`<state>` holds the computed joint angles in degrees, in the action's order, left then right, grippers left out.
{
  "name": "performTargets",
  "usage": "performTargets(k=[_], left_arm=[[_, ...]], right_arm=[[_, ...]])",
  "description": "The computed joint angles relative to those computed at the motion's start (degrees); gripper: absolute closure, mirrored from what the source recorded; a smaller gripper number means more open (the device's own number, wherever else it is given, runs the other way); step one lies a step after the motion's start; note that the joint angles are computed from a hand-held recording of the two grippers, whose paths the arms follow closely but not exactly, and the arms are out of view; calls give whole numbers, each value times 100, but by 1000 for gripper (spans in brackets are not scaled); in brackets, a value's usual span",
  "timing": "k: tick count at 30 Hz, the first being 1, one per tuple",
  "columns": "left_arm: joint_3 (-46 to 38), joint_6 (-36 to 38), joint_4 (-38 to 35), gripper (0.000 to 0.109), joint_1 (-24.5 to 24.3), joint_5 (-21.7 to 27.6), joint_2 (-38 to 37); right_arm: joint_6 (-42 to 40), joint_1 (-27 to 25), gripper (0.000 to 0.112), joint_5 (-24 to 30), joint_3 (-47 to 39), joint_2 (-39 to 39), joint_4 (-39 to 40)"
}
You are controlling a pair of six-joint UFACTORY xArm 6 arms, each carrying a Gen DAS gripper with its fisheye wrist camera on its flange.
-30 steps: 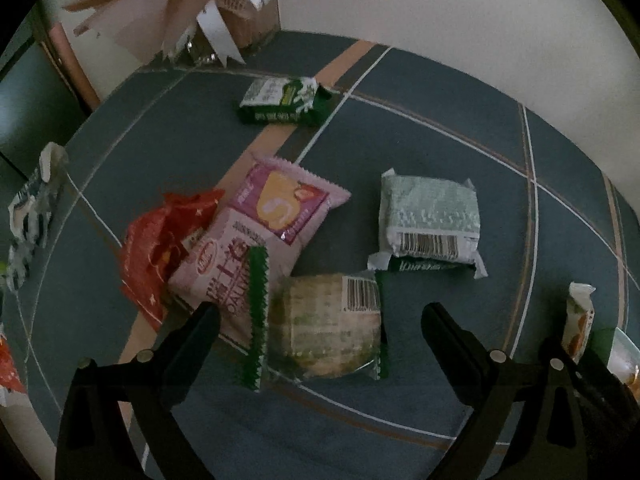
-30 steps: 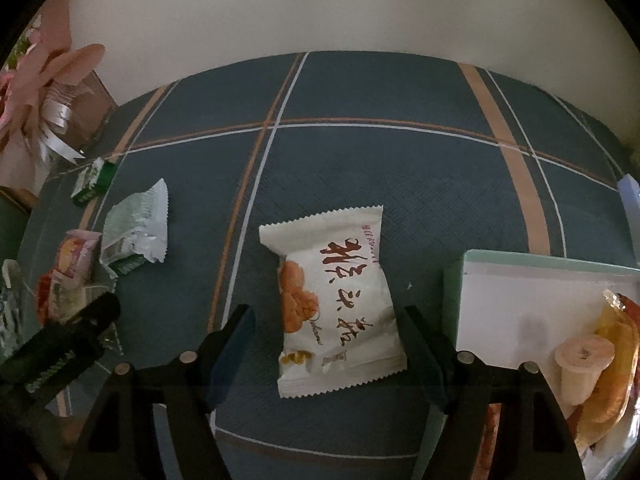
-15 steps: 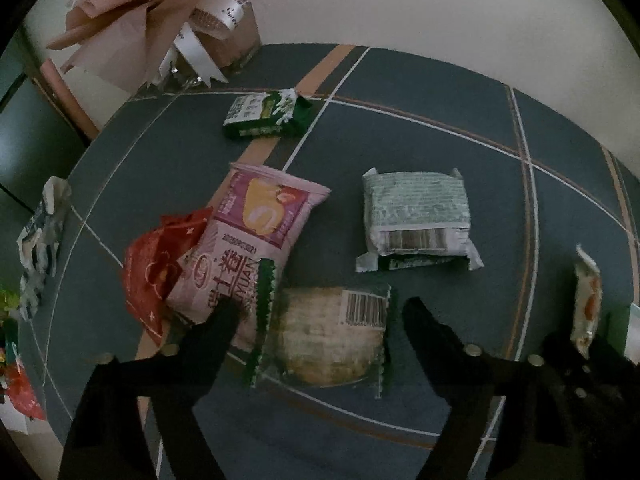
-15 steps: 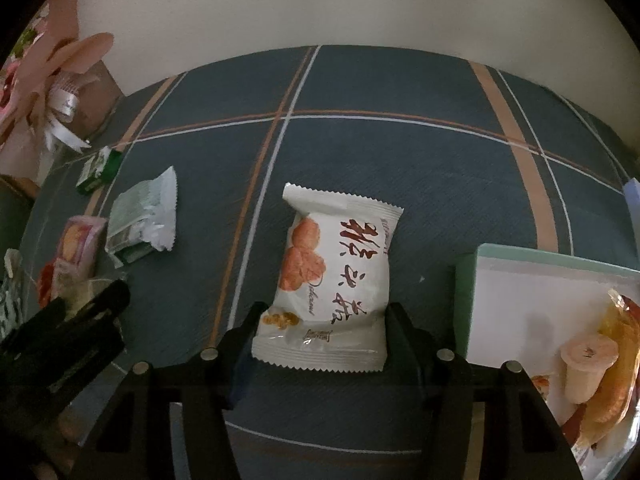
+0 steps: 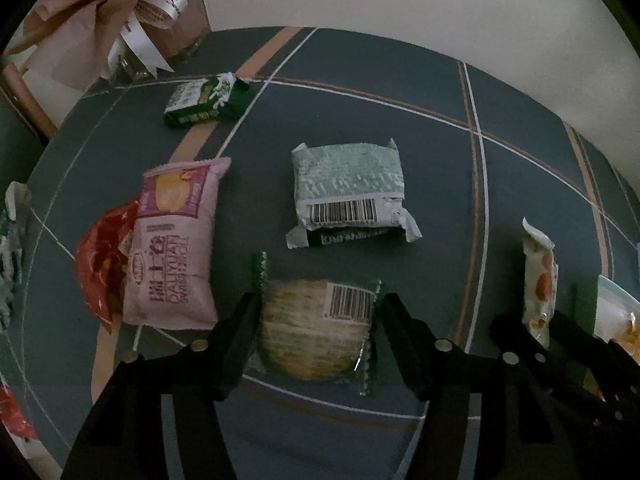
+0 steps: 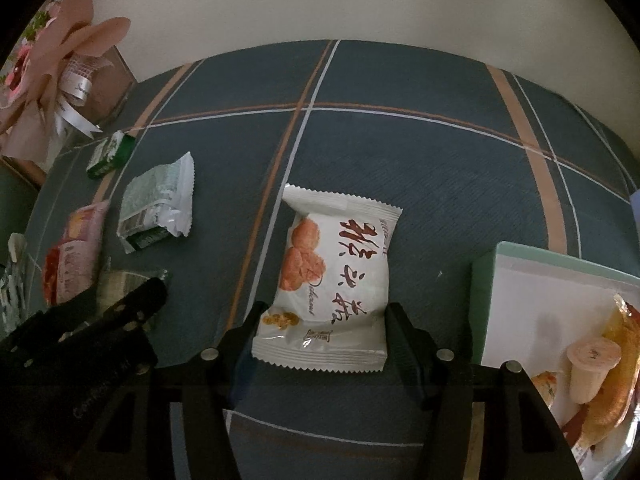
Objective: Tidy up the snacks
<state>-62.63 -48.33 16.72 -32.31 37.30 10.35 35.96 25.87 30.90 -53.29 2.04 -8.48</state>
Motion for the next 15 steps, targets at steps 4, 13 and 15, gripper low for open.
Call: performTargets(k=[4, 13, 15], left_arm=[[45, 304, -417, 45, 73, -121, -17], [132, 25, -186, 43, 81, -123, -23], [112, -90, 12, 42, 55, -97, -6]], right_arm=[[-220, -73, 50, -34, -54, 76, 199], [-198, -83, 50, 45, -171, 225, 100], [-154, -71, 50, 53, -196, 255, 14]])
